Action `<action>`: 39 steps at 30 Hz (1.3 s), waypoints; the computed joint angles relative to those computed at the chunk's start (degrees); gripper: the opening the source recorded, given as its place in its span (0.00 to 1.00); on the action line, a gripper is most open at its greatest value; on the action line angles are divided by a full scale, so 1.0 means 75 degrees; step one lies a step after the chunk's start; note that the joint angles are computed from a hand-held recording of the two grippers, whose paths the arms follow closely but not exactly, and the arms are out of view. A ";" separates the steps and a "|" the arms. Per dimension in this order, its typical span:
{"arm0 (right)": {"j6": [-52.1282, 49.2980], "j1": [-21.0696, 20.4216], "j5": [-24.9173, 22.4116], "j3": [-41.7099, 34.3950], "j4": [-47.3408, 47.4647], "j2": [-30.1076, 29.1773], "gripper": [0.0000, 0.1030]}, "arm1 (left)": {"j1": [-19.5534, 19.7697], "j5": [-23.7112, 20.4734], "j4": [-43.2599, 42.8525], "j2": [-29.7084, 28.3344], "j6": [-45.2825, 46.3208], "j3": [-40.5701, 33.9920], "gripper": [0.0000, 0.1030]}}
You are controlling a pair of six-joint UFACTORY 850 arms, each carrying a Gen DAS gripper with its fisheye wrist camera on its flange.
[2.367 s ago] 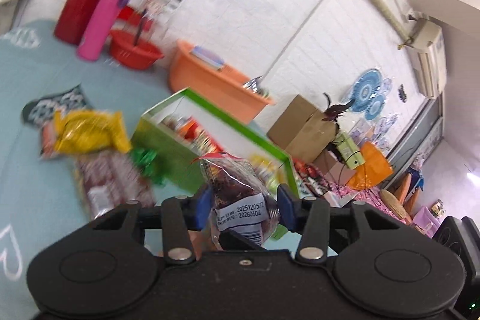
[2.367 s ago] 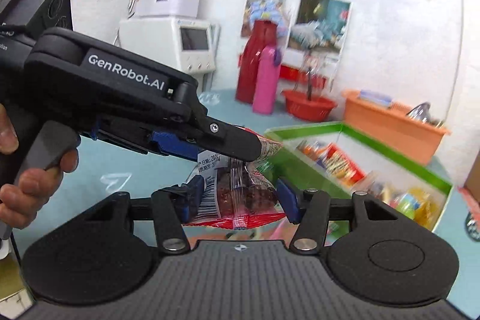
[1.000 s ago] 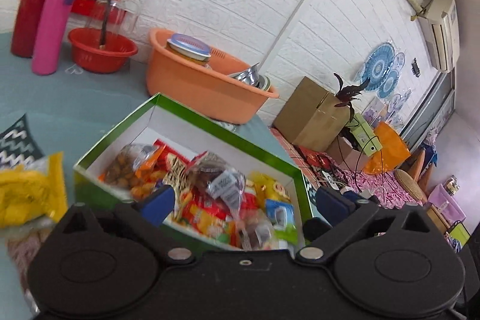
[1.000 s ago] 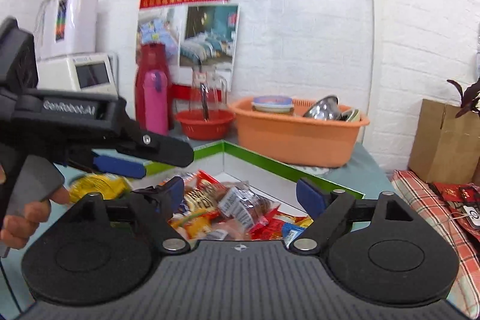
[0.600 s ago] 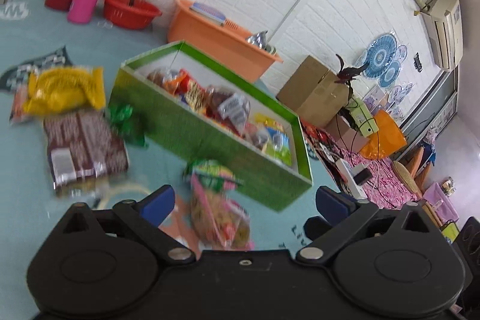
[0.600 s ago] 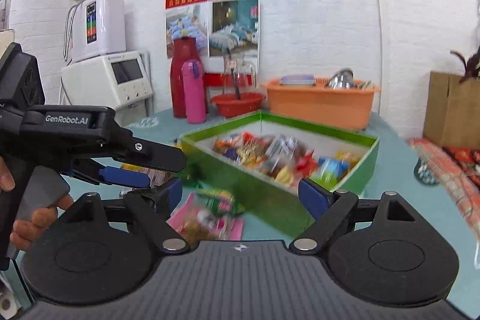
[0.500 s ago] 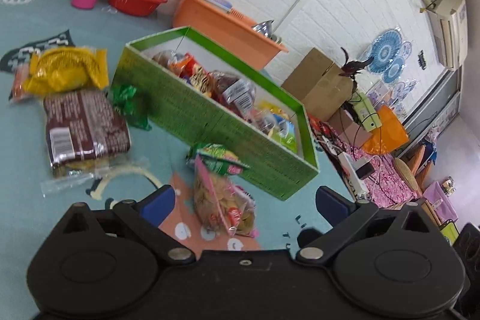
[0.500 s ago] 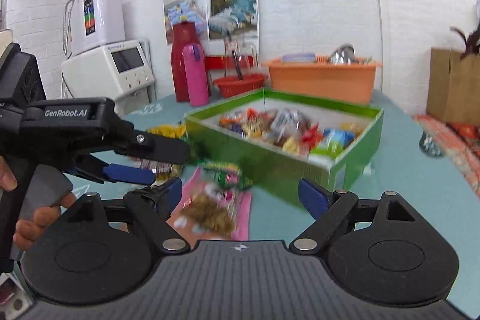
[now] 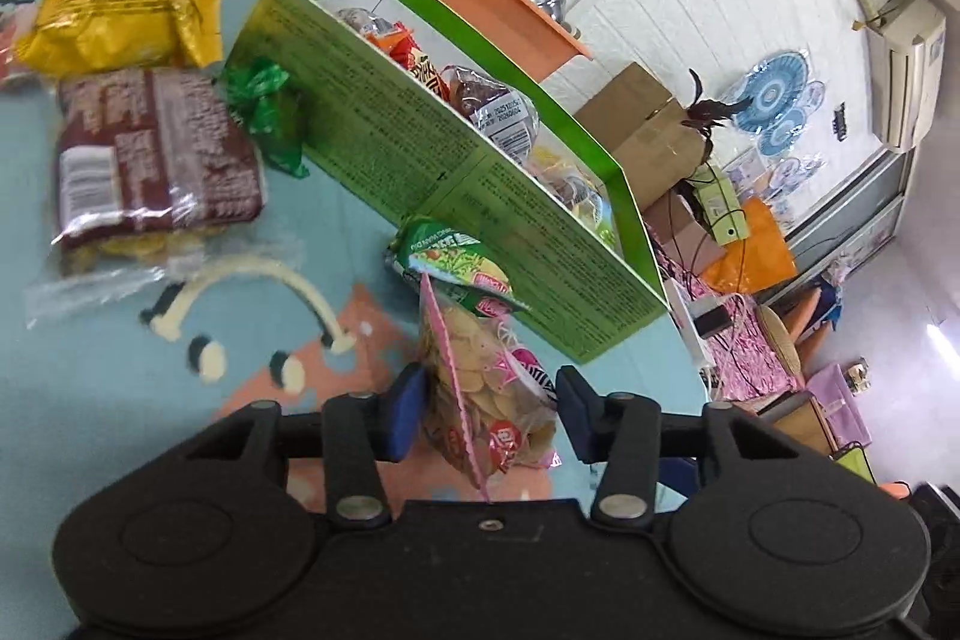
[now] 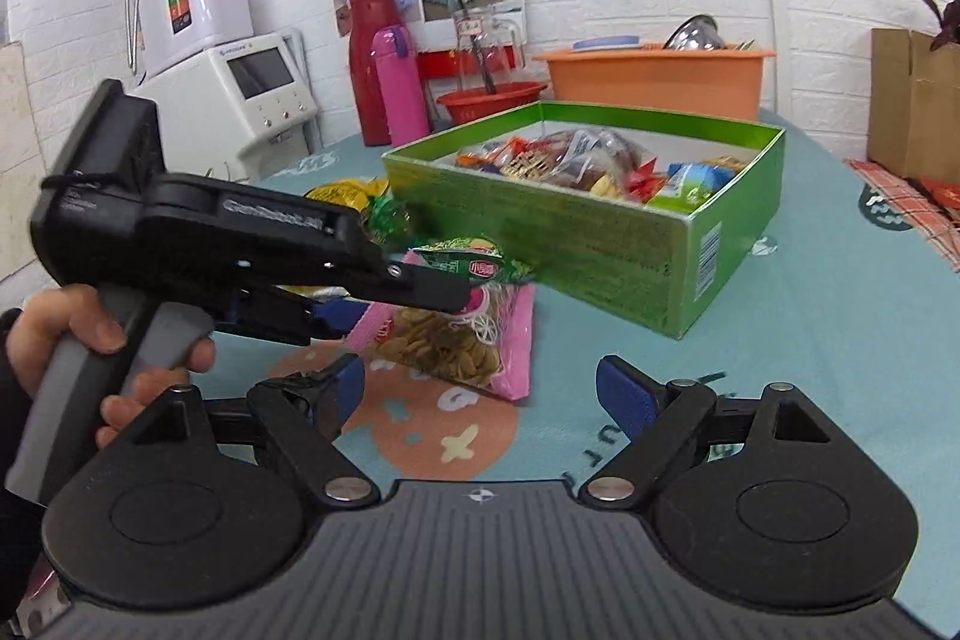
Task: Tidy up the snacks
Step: 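Grasp the pink-and-white snack bag on the table with the left gripper, then carry the pink-and-white bag over the green box and open the left gripper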
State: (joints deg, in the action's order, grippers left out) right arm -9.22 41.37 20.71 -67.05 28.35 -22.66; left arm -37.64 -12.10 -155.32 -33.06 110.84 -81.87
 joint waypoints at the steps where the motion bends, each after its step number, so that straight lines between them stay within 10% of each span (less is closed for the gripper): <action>1: 0.0058 0.0005 -0.0098 -0.0059 -0.0126 -0.0050 1.00 | -0.0004 -0.0125 -0.0003 0.0178 0.0051 0.0272 0.48; 14: -0.0627 0.0220 -0.1035 -0.0776 -0.0694 -0.0526 1.00 | -0.0070 -0.0619 -0.0938 0.0866 0.0848 0.1348 0.73; 22: -0.2077 0.0326 -0.0624 -0.0805 0.0742 -0.0578 0.46 | -0.0198 -0.0881 -0.1671 0.0868 0.1817 0.1219 0.32; 39: -0.1964 -0.0093 0.1092 -0.0694 0.0990 -0.0188 0.34 | -0.0214 -0.0816 -0.0158 -0.0028 0.1904 -0.1107 0.31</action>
